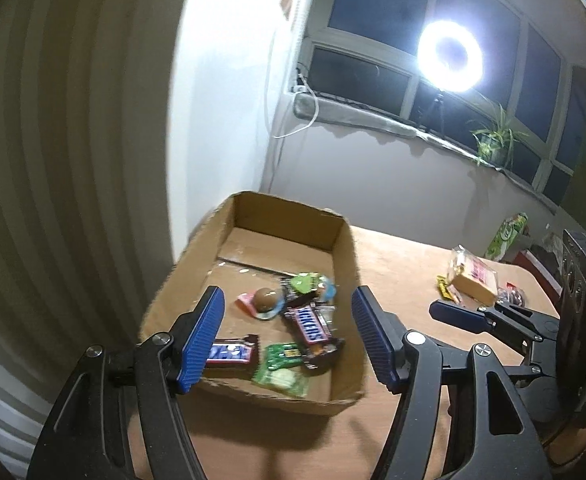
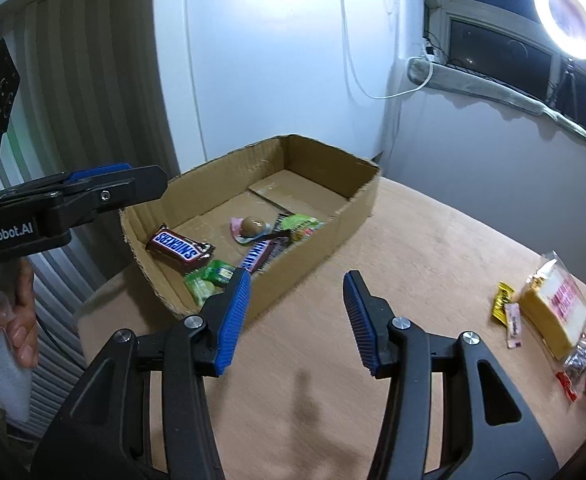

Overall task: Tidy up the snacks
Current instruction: 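Move both open tools back toward the remaining snacks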

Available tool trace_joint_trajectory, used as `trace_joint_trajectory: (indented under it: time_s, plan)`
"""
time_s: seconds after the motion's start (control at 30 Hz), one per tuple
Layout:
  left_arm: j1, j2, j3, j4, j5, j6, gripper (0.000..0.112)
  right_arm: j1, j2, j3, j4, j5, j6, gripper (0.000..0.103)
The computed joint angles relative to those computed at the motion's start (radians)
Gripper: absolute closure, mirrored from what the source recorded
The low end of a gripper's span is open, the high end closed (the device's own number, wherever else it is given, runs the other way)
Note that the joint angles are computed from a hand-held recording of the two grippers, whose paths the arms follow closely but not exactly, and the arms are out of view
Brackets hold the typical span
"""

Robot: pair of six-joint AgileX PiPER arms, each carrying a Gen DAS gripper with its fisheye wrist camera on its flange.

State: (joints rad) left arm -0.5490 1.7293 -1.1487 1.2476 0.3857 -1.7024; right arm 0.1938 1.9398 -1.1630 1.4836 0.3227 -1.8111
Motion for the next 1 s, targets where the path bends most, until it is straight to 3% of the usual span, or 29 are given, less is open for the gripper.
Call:
trace_joint_trajectory:
  time_s: [0.47, 0.53, 0.67, 0.8, 0.93, 1.0]
  plan:
    - [-0.131, 0.179, -0.301, -0.272, 0.105, 0.372, 0.043, -0.236, 0.019, 0.017, 0.061, 0.099, -0.07, 0.052]
    - [-0.143, 0.218, -0.359, -0.329, 0.109, 0.445, 0.043, -0.276, 0.029, 0.011, 0.073, 0.103, -0.08, 0.04]
    - [-0.167, 0.309, -0.49, -0.441, 0.126, 0.59, 0.043, -0.344, 0.056, -0.021, 0.036, 0.111, -0.045, 0.039]
    - [-0.174, 0.413, -0.639, -0.588, 0.148, 0.756, 0.043, -0.384, 0.095, -0.081, -0.061, 0.093, 0.046, 0.039]
    - [-0.164, 0.55, -0.84, -0.775, 0.213, 0.951, 0.042, -0.394, 0.172, -0.206, -0.37, 0.07, 0.333, 0.039]
    - [-0.156, 0.636, -0.974, -0.849, 0.285, 1.024, 0.042, -0.398, 0.227, -0.299, -0.539, 0.095, 0.499, 0.039]
